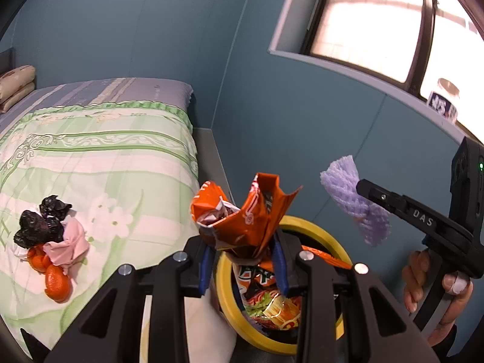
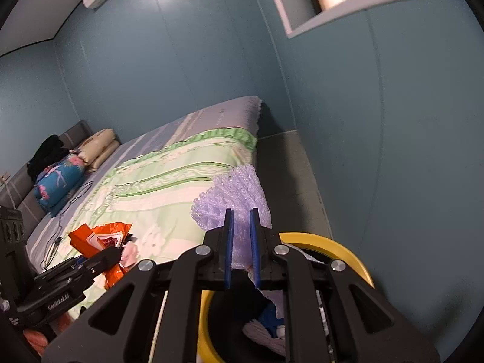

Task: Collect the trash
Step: 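Lift the orange wrapper and lavender foam net and carry both over the yellow bin, then open both tools to drop the wrapper and foam net into the bin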

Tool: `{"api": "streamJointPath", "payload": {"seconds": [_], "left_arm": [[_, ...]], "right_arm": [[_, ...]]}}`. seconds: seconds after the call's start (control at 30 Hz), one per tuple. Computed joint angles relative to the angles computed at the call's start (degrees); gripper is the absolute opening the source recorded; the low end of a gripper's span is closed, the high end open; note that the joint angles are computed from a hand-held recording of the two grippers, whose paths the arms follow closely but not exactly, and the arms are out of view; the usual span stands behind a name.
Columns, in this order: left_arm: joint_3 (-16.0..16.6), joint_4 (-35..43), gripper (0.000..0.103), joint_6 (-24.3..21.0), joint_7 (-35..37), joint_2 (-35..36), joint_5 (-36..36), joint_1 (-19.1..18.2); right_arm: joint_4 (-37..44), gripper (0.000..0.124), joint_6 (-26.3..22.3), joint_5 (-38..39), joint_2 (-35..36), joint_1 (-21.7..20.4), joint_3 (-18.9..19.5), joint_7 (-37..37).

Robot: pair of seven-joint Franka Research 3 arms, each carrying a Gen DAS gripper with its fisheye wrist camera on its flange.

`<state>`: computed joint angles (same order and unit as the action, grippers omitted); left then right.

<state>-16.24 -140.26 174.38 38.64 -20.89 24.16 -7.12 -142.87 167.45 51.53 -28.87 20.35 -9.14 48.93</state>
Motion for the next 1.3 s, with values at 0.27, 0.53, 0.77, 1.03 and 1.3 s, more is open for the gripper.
{"api": "streamJointPath", "payload": {"seconds": [0.27, 0.53, 0.77, 1.03, 1.3], "left_arm": [[1.2, 2.4, 0.030, -1.6, 3.3, 5.0, -1.9, -4.1], [3.7, 3.7, 0.030, -2.9, 9.4, 8.9, -7.6, -8.6], [4.8, 3.7, 0.031, -2.7, 14.5, 10.5, -12.9, -10.5], [5.2, 2.9, 0.038, -0.5, 18.0, 10.8, -16.6, -11.1], [2.3, 2.0, 0.062, -0.5, 11.1, 9.1, -10.6, -7.4]], "right_arm": [[-0.4, 0.010, -3.9, 0.2, 2.1, -1.7, -1.0, -0.1], [1.0, 0.010, -6.8, 1.3, 5.1, -4.7, 0.3, 0.6], [1.2, 0.011, -8.3, 1.3, 6.8, -6.8, 1.2, 1.0], [1.2, 0.012, -7.4, 1.0, 7.4, -7.9, 1.7, 1.8], [1.3, 0.039, -7.4, 2.8, 7.2, -8.3, 1.2, 1.2]]}}
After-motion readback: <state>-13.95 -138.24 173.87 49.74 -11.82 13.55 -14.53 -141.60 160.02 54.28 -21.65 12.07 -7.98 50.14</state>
